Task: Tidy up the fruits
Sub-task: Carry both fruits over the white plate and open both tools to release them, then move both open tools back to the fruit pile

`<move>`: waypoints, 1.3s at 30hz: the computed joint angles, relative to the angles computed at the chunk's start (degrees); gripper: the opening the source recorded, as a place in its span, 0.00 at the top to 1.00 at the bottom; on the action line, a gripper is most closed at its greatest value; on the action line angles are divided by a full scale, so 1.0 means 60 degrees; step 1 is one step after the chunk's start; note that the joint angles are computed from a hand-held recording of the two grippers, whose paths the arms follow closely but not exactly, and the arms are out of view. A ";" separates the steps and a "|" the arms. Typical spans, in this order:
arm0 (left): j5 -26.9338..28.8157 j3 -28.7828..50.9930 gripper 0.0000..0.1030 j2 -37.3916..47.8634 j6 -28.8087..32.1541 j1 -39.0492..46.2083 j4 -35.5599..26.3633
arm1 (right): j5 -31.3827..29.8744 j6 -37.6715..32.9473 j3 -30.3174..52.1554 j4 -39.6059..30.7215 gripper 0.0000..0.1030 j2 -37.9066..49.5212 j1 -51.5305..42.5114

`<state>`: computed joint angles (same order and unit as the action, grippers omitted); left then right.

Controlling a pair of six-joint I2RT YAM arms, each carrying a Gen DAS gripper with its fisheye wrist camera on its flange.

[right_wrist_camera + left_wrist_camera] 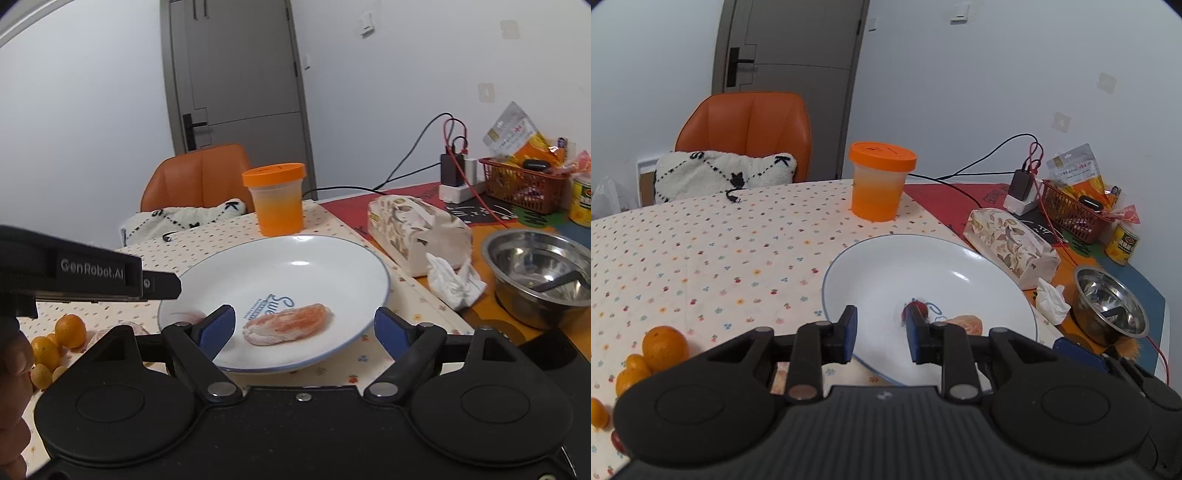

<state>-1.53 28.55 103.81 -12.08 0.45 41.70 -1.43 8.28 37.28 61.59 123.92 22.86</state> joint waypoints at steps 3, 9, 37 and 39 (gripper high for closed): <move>-0.0090 -0.0146 0.67 -0.0117 -0.0039 0.0118 -0.0055 | -0.0049 0.0040 -0.0087 0.0034 0.19 -0.0043 -0.0064; -0.0584 -0.0723 0.24 -0.0653 0.0130 0.0404 0.0117 | -0.0100 0.0153 -0.0166 0.0024 0.17 -0.0091 -0.0008; 0.0365 -0.2901 0.07 -0.3734 0.0934 0.2673 -0.0542 | 0.0513 0.0301 -0.1143 -0.0012 0.00 -0.1287 0.1089; 0.0513 -0.3045 0.07 -0.3969 0.1032 0.2915 -0.0652 | 0.0504 0.0276 -0.1158 -0.0244 0.00 -0.1420 0.1186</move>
<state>1.55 10.28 80.00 -5.89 17.94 37.79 1.59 9.93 30.33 60.13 115.40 29.98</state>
